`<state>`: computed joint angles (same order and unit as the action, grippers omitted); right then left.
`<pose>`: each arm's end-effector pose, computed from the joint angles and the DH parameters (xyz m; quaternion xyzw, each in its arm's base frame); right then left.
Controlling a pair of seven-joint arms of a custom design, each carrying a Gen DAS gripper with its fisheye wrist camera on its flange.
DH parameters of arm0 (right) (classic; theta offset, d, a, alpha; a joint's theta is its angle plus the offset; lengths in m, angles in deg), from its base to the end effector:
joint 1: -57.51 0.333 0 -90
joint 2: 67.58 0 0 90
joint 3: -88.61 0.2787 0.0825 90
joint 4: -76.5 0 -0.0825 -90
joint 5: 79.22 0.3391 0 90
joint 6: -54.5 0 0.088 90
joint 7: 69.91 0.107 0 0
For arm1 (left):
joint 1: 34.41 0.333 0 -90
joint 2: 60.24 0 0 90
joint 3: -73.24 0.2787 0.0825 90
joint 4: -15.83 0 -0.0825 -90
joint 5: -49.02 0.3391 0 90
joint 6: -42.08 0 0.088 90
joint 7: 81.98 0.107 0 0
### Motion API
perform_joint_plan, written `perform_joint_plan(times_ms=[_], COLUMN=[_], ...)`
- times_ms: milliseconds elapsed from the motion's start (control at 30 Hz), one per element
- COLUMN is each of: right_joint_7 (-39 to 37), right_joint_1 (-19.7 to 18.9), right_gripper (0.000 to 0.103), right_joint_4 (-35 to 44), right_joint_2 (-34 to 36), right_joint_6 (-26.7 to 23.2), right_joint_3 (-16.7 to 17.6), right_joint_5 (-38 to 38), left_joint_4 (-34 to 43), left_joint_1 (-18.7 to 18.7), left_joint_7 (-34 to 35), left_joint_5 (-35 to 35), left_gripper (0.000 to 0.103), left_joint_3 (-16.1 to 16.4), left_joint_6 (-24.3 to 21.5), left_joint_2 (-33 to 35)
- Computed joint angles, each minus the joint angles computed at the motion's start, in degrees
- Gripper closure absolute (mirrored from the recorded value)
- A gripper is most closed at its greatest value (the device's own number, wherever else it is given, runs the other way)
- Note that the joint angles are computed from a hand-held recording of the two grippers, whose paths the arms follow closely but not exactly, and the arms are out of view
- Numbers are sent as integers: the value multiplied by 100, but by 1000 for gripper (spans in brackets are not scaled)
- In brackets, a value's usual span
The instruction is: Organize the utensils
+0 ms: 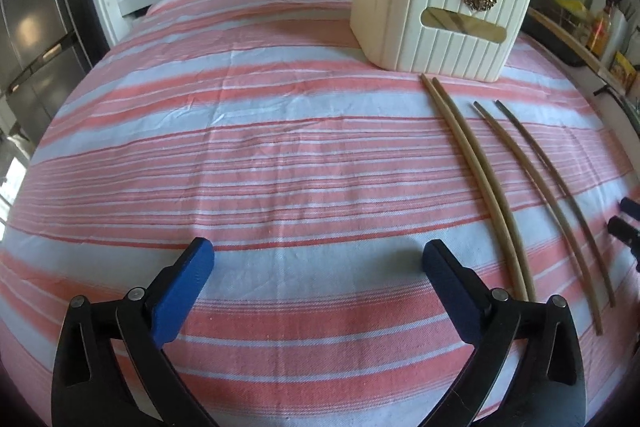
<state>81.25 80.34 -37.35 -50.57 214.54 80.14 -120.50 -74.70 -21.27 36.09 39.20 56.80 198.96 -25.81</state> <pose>0.5648 0.1811 0.3572 -0.6083 0.7269 -0.2465 0.2021 0.6815 0.0041 0.3566 -0.5599 0.7698 -0.2557 0.1689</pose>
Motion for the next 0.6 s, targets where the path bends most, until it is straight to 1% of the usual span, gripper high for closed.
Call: perform_joint_plan(times_ms=[300,433,600], right_joint_7=[-91,-215,-236], right_joint_1=[-11,-4,28], right_gripper=[21,16,16], right_joint_4=[-20,22,25], right_joint_2=[4,40,44], right_joint_6=[62,50,54], right_joint_3=[-2,12,-20], right_joint_5=[73,160,180], left_joint_4=[-34,-35,-81], left_joint_1=[13,5,7], left_joint_7=[6,-15,-26], left_joint_5=[-9,10,19], left_gripper=[0,0,0], left_joint_3=[-15,-3,-10], left_joint_6=[27,38,59], left_joint_2=[-14,-17,-44])
